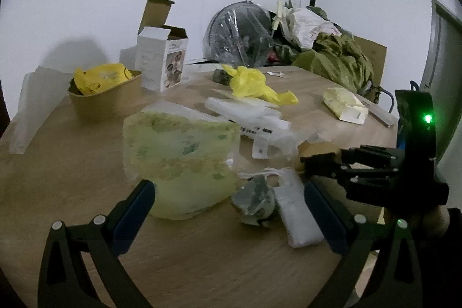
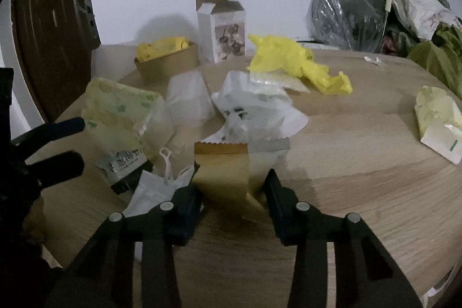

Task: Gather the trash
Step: 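Lift the brown bag with the right tool while the left tool grasps the tissue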

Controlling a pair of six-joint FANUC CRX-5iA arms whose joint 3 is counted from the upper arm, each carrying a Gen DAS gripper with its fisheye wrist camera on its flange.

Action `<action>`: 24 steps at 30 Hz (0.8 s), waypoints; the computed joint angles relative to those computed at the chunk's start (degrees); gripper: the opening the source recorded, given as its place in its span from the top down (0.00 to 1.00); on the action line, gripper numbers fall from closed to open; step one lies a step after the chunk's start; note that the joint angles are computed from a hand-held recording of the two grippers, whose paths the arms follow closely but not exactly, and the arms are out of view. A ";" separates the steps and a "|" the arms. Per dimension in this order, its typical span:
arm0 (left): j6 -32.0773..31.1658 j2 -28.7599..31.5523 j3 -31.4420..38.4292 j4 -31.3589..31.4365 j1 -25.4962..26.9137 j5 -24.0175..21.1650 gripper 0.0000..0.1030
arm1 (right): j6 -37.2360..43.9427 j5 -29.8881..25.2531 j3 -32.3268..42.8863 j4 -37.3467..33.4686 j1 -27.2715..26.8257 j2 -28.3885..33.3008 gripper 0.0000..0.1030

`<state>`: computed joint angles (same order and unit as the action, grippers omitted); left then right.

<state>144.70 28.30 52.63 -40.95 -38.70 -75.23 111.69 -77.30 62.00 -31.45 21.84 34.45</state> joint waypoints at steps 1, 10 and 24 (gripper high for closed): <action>-0.27 0.20 0.38 0.00 -0.11 -0.08 0.00 | -0.04 0.25 -0.18 -0.09 -0.16 -0.23 0.62; -5.57 2.82 4.74 1.04 -0.99 2.88 0.00 | 0.44 3.26 -4.92 -0.44 -1.85 -3.83 0.62; -22.05 15.57 21.29 16.09 2.73 -2.93 0.22 | 0.26 7.26 -10.85 -0.87 -5.32 -7.61 0.62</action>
<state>122.65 43.87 73.92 -24.86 -35.97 -78.16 111.95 -70.04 51.15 -32.33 16.51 26.84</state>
